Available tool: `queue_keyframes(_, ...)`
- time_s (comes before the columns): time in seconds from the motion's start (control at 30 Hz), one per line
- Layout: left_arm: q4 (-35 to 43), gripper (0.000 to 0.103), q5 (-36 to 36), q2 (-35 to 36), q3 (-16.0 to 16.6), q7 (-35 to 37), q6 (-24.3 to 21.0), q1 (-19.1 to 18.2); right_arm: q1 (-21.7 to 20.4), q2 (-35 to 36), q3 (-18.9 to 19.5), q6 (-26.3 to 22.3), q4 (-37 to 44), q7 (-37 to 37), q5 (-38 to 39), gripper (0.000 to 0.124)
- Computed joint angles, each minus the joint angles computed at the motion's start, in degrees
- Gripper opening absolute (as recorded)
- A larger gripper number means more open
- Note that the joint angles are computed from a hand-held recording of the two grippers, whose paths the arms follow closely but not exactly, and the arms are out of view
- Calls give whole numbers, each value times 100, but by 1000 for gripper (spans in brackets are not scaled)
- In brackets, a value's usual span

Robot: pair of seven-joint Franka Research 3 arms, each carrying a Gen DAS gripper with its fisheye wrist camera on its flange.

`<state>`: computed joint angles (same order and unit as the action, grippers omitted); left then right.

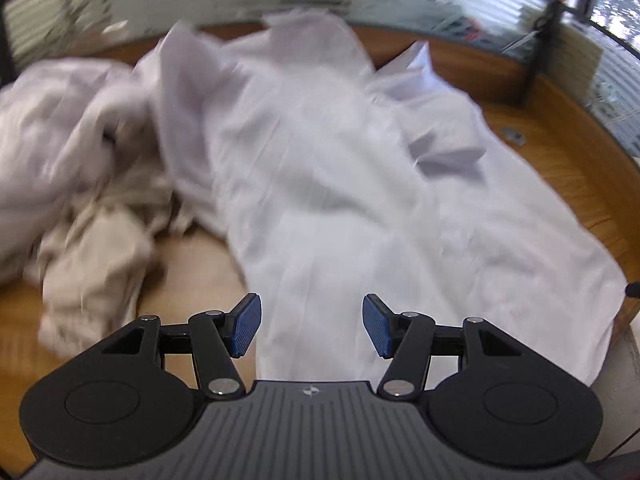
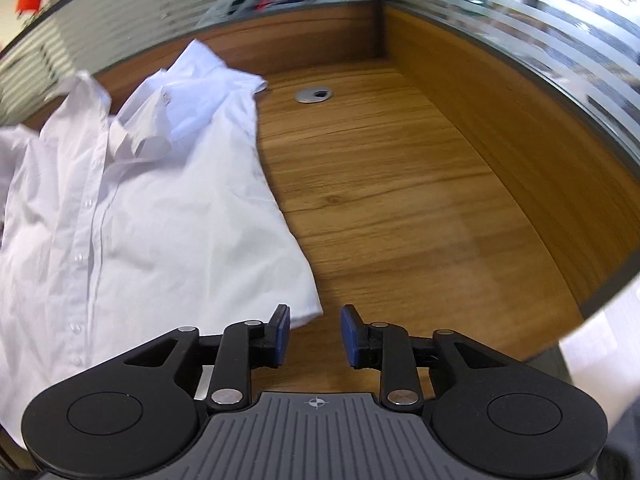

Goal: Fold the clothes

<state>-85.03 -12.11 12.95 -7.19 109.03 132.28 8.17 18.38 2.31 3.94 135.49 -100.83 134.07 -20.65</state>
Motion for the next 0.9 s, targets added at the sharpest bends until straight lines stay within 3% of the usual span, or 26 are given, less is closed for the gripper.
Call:
queue_keyframes(0.17,-867,62,79,-391,63,-353,432,-83,-49,-64,7,23,-158,-655,397,34)
queue_keyframes(0.43,-1213,62,574,-545,125,-1244,594,-290,-40,-55,40,226,-255,-1148,1083,39)
queue_keyframes(0.6,-1150,62,479,-473,52,-1114,673,-332,-12,-193,84,556,-431,-640,1296,46)
queue_keyframes(0.8,-803,62,212,-118,-54,-755,588,-337,149,176,85,-38,-17,87,369,44)
queue_keyframes(0.9,-639,62,294,38,-37,-863,458,-315,191,160,56,-86,-29,118,396,44)
